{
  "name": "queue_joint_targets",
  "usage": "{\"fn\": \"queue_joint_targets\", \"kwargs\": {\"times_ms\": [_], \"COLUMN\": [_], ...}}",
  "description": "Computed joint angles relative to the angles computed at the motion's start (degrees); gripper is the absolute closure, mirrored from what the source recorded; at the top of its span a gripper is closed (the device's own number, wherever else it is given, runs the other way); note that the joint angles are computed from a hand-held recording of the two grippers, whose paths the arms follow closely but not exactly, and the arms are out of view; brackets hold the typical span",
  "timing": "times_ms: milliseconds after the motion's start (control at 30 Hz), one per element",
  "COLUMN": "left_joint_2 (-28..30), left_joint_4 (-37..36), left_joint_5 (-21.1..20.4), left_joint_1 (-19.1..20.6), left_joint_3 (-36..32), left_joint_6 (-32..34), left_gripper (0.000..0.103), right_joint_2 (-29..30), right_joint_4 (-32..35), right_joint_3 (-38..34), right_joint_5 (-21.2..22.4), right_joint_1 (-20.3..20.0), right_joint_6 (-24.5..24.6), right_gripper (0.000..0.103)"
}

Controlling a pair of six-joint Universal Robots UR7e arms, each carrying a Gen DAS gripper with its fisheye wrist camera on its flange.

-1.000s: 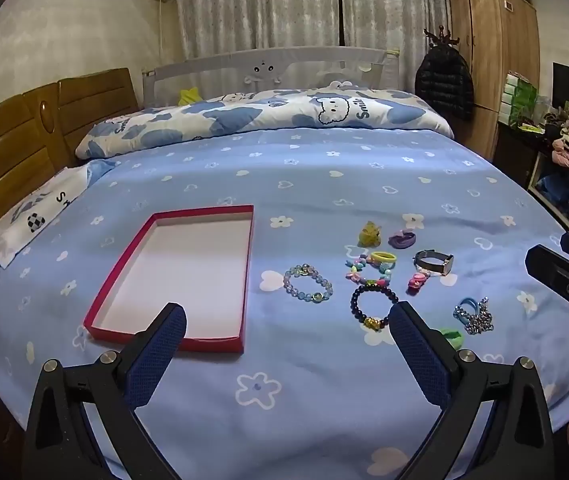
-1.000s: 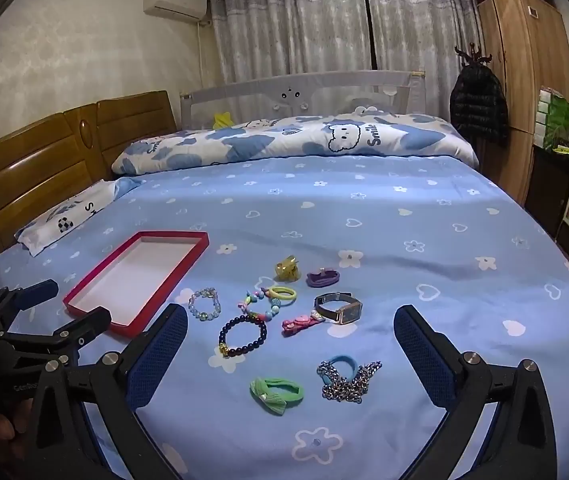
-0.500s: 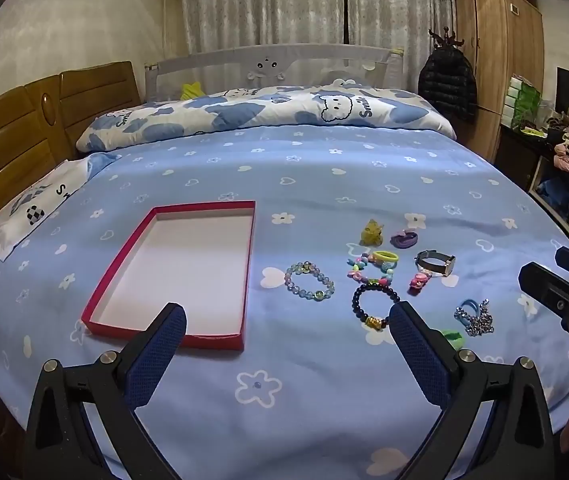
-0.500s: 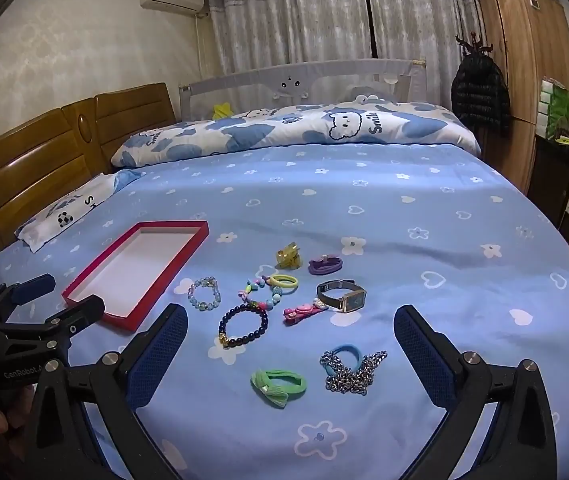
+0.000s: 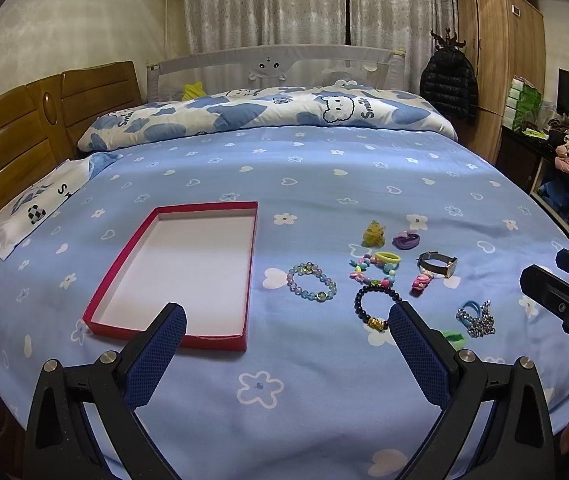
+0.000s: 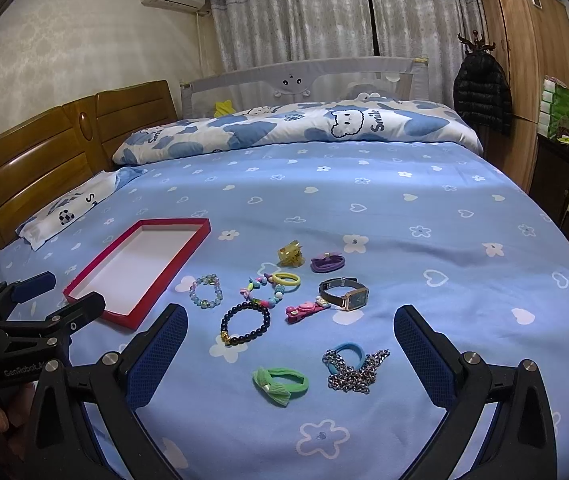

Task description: Organize jewelry

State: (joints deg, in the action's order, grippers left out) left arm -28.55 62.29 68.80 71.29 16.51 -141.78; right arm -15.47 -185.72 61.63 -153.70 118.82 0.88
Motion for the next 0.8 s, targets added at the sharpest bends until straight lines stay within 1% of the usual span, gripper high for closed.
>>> {"fn": "queue_joint_targets", "kwargs": {"times_ms": [333,533,800], "left_joint_2": [0.22,0.93,0.8], "left_joint_4": [0.26,1.33,1.13], "left_joint_5": [0.07,0.15,0.2], "left_joint_1": [0.07,0.16,0.2], "left_joint_3": [-0.46,-2.09,-1.75], "left_joint_6": [0.07,-0.06,-0.05], "left_gripper": [0.001,0.001,0.001], "right_joint_2": [0.03,0.16,0.04], "right_joint_4": [0.64,0.73,1.8], "right_joint_3": [-0.35,-0.64,-0.96], "right_joint_5": [-0.1,0.02,0.15], "right_joint_1": [0.13,0.08,0.38], "right_joint_6": [0.19,0.04,0.52], "right_gripper": [0.0,0.0,0.0]}}
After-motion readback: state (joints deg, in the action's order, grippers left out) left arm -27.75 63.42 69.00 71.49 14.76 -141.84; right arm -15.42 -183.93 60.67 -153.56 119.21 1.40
